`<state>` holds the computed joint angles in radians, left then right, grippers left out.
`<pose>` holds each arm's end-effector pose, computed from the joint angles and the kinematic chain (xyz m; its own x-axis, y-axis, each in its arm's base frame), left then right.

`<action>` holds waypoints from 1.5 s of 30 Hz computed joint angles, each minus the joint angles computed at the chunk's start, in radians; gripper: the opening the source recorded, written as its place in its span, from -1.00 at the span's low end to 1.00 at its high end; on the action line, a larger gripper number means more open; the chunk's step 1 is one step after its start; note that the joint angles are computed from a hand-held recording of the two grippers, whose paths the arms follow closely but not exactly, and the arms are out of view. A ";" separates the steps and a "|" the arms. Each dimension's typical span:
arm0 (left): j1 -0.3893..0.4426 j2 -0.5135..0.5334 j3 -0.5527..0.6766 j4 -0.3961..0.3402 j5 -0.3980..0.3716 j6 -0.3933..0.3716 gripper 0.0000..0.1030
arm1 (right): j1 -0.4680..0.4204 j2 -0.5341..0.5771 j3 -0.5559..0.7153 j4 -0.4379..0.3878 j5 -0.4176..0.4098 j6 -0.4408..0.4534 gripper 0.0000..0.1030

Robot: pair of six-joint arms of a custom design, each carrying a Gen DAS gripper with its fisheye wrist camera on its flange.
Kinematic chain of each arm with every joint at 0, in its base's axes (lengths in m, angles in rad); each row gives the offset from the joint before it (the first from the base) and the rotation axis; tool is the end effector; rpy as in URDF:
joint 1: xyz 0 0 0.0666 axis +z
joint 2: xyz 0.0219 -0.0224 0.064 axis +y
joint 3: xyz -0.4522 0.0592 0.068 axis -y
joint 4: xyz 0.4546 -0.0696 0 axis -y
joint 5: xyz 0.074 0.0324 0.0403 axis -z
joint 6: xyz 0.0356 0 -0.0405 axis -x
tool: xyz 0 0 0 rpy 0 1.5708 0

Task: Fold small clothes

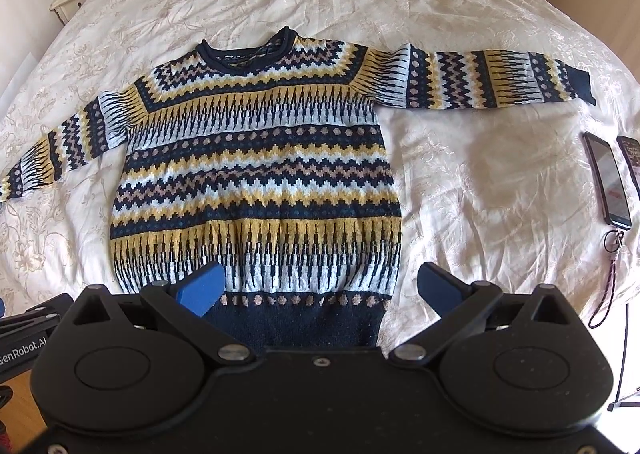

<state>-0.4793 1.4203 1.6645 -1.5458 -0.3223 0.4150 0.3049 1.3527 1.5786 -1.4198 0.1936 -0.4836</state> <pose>0.4406 -0.2167 0.5939 -0.9290 0.0518 -0.3665 -0.0130 0.9850 0.1722 0.4537 0.1352 0.5873 -0.8908 0.1980 -0.4090 0.2114 0.9773 0.0128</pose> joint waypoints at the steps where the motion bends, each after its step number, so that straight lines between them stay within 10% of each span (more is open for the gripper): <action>1: 0.000 0.002 0.001 -0.002 0.001 0.000 0.72 | 0.000 0.002 0.000 -0.001 -0.002 0.001 0.97; 45: 0.109 0.254 0.209 -0.060 0.087 -0.130 0.72 | -0.033 0.270 0.204 -0.100 -0.074 0.002 0.97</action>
